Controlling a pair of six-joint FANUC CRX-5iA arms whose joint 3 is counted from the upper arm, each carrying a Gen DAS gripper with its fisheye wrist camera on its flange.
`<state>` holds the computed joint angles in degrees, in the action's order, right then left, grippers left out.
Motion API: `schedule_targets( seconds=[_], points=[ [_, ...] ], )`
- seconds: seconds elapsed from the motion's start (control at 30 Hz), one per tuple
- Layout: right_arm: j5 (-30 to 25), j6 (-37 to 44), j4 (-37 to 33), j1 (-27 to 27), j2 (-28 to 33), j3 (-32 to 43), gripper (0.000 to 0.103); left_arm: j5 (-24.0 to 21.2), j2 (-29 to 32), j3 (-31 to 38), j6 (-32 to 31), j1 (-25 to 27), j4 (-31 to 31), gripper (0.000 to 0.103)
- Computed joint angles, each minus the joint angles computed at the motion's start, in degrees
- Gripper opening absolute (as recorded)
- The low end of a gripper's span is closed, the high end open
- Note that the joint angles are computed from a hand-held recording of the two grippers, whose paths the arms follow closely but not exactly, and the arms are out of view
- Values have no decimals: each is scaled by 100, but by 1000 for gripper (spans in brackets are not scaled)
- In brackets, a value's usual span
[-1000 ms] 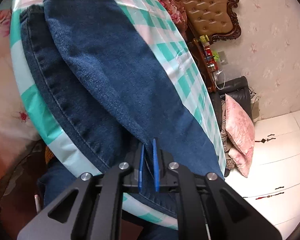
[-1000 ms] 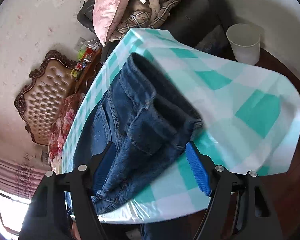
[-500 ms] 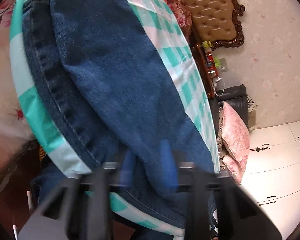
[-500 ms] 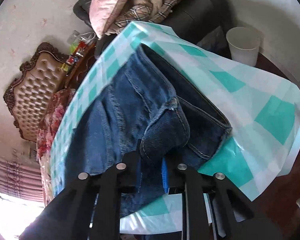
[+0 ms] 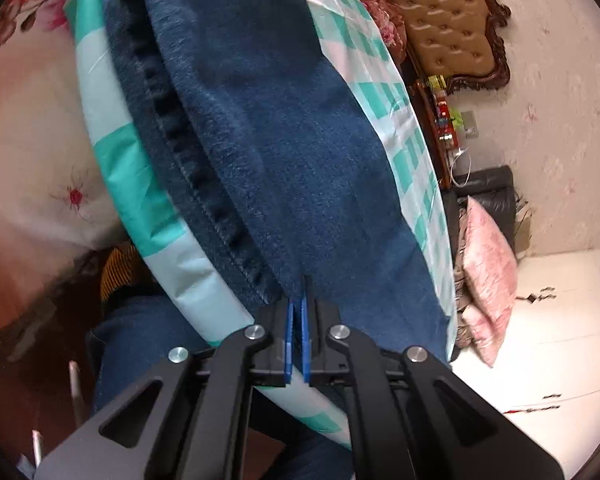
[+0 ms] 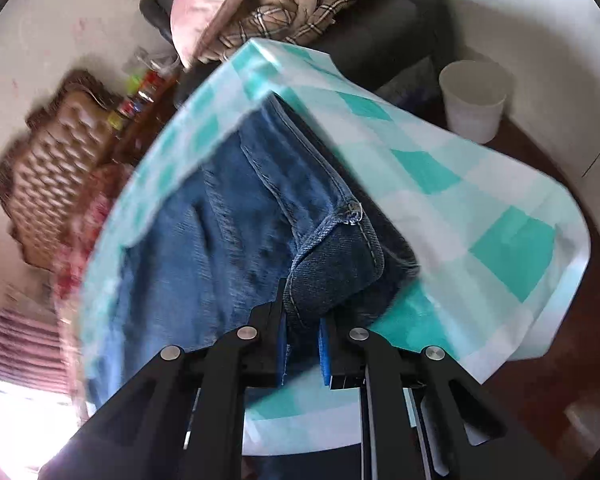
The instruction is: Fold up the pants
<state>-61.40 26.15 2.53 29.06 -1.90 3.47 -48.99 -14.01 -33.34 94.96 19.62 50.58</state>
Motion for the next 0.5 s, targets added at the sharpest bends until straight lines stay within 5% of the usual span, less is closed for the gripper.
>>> schedule_targets(
  seconds=[0.1, 0.23, 0.5],
  points=[
    [-158, -74, 468, 231, 41, -123, 14, -9, -65, -111, -52, 52, 120, 6],
    [-387, -196, 1053, 480, 198, -213, 14, 124, -349, -264, -248, 328, 202, 31],
    [-683, -269, 1455, 661, 388, -159, 14, -9, -192, -72, -367, 1515, 75, 32]
  ],
)
